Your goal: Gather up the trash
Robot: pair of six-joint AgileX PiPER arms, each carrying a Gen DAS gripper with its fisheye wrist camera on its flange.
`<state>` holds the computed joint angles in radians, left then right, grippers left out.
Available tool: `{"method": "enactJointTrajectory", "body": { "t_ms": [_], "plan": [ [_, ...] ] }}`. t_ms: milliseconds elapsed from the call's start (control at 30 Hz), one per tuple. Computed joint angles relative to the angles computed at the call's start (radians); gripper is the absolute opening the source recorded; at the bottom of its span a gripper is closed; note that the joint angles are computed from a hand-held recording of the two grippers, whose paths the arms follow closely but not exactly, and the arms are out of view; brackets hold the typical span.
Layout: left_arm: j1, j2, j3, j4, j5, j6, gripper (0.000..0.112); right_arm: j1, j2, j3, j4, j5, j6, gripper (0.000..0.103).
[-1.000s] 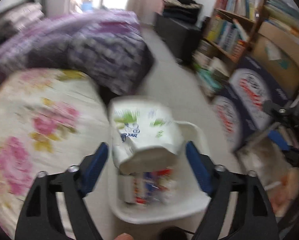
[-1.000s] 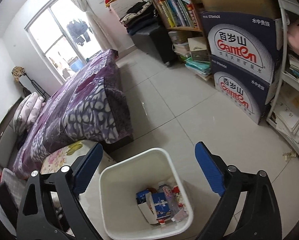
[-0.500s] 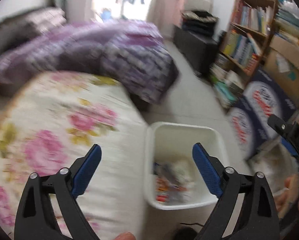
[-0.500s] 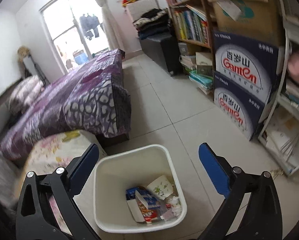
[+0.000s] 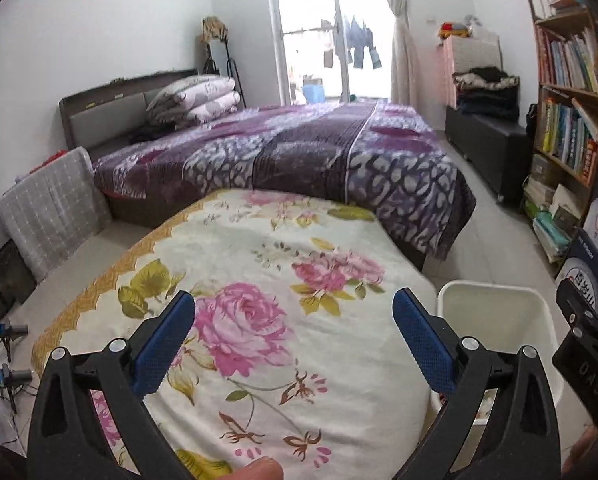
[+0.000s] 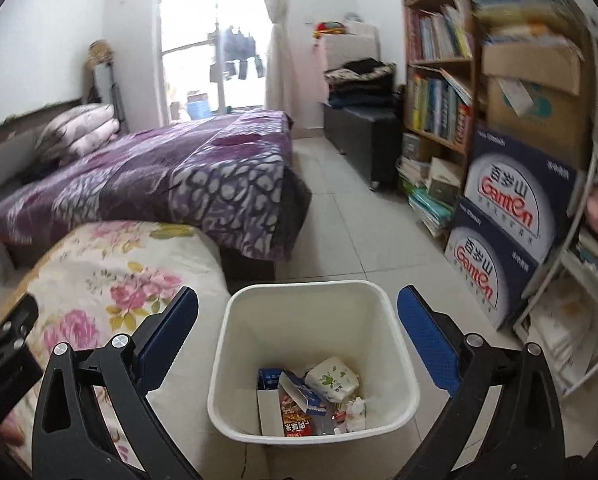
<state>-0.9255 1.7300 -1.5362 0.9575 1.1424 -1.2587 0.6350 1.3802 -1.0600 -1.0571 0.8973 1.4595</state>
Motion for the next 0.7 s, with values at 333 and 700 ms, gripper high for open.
{"method": "enactJointTrajectory", "body": {
  "t_ms": [333, 700],
  "plan": [
    [0.033, 0.004, -0.010, -0.109, -0.037, 0.069, 0.096, -0.032, 0.042, -0.043, 0.082, -0.031, -0.044, 0.096],
    [0.020, 0.034, -0.042, -0.112, -0.027, 0.081, 0.096, -0.045, 0.042, -0.026, 0.092, -0.069, -0.060, 0.096]
  ]
}}
